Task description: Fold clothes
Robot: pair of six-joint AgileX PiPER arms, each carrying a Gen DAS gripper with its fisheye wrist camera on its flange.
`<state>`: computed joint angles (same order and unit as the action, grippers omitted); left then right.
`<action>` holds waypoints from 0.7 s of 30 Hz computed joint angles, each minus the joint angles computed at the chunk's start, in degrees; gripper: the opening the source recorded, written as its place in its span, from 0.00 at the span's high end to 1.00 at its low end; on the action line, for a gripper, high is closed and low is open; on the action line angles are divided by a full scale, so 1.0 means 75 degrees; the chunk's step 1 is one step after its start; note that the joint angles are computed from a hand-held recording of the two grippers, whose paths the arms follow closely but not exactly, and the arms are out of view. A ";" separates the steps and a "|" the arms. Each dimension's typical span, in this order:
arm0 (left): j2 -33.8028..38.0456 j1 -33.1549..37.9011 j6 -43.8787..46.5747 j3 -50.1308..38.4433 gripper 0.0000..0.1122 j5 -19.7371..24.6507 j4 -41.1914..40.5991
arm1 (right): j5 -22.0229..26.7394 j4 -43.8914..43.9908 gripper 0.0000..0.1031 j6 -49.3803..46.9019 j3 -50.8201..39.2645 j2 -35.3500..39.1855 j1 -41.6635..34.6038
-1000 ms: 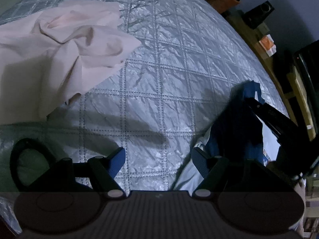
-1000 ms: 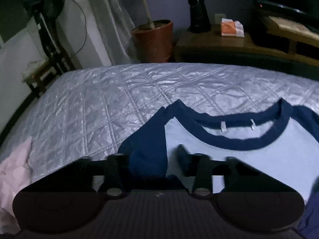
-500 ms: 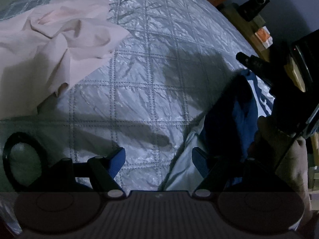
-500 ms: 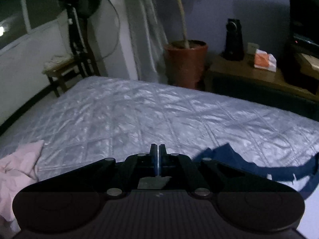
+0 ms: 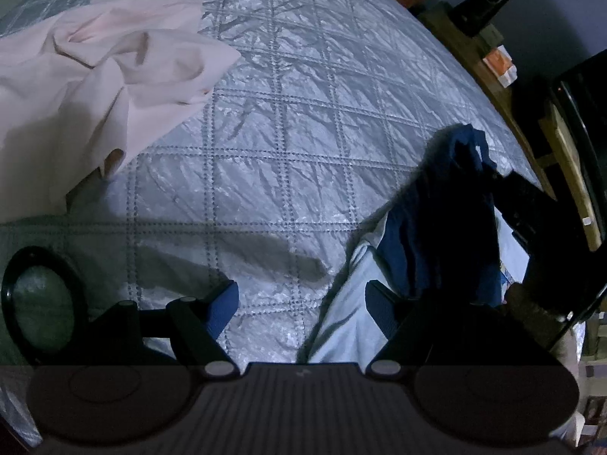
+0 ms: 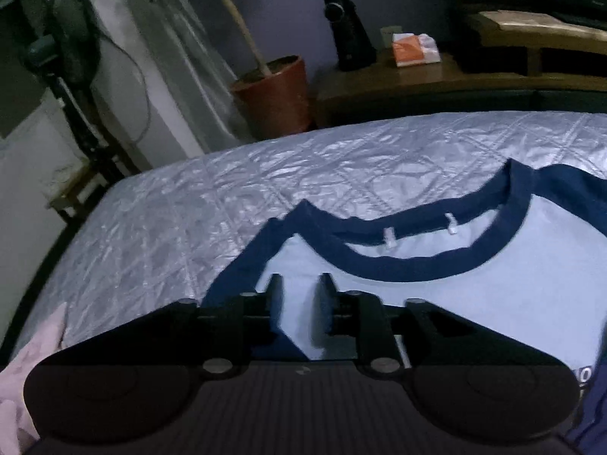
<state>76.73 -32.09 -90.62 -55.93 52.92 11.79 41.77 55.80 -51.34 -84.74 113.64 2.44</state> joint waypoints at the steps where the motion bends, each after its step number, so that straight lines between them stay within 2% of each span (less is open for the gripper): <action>1: 0.0012 -0.0007 0.0002 -0.0004 0.37 -0.0001 0.0001 | -0.0116 -0.0167 0.51 0.0033 -0.0025 -0.0020 0.0135; 2: 0.0023 -0.0011 0.0004 -0.0012 0.37 0.0000 0.0006 | -0.0262 -0.0380 0.53 0.0099 -0.0054 -0.0041 0.0289; 3: 0.0033 -0.0016 0.0006 -0.0020 0.37 0.0001 0.0010 | -0.0465 -0.0784 0.68 0.0310 -0.0110 -0.0054 0.0479; 4: 0.0044 -0.0021 0.0008 -0.0028 0.37 0.0002 0.0015 | -0.0415 -0.1057 1.00 0.0449 -0.0268 0.0017 0.0596; 6: 0.0065 -0.0030 0.0011 -0.0044 0.37 0.0004 0.0023 | -0.0333 -0.1313 1.00 0.0398 -0.0445 0.0085 0.0793; 9: 0.0053 -0.0034 0.0019 -0.0024 0.37 -0.0011 0.0026 | -0.0912 -0.1327 1.00 0.0190 -0.0345 -0.0087 0.1011; 12: 0.0019 0.0008 0.0037 0.0013 0.37 -0.0040 -0.0004 | -0.1251 -0.0990 1.00 0.0768 -0.0388 -0.0115 0.0784; 14: -0.0023 0.0035 0.0028 0.0037 0.37 -0.0055 -0.0020 | -0.0747 -0.1089 0.91 0.0949 -0.0624 -0.0002 0.0597; 16: -0.0051 0.0038 0.0019 0.0052 0.37 -0.0061 -0.0022 | 0.0485 -0.1045 0.66 0.0892 -0.1035 0.0274 0.0290; 17: -0.0057 0.0035 0.0013 0.0056 0.37 -0.0061 -0.0020 | 0.0837 -0.1006 0.56 0.0823 -0.1114 0.0342 0.0212; 18: -0.0062 0.0034 0.0006 0.0060 0.37 -0.0060 -0.0018 | 0.1118 -0.0969 0.39 0.0748 -0.1160 0.0390 0.0154; 20: -0.0055 0.0038 -0.0005 0.0067 0.37 -0.0064 -0.0017 | 0.1442 -0.0942 0.37 0.0550 -0.1170 0.0424 0.0126; 21: -0.0050 0.0036 -0.0018 0.0072 0.37 -0.0068 -0.0018 | 0.1414 -0.1029 0.41 0.0506 -0.1181 0.0416 0.0169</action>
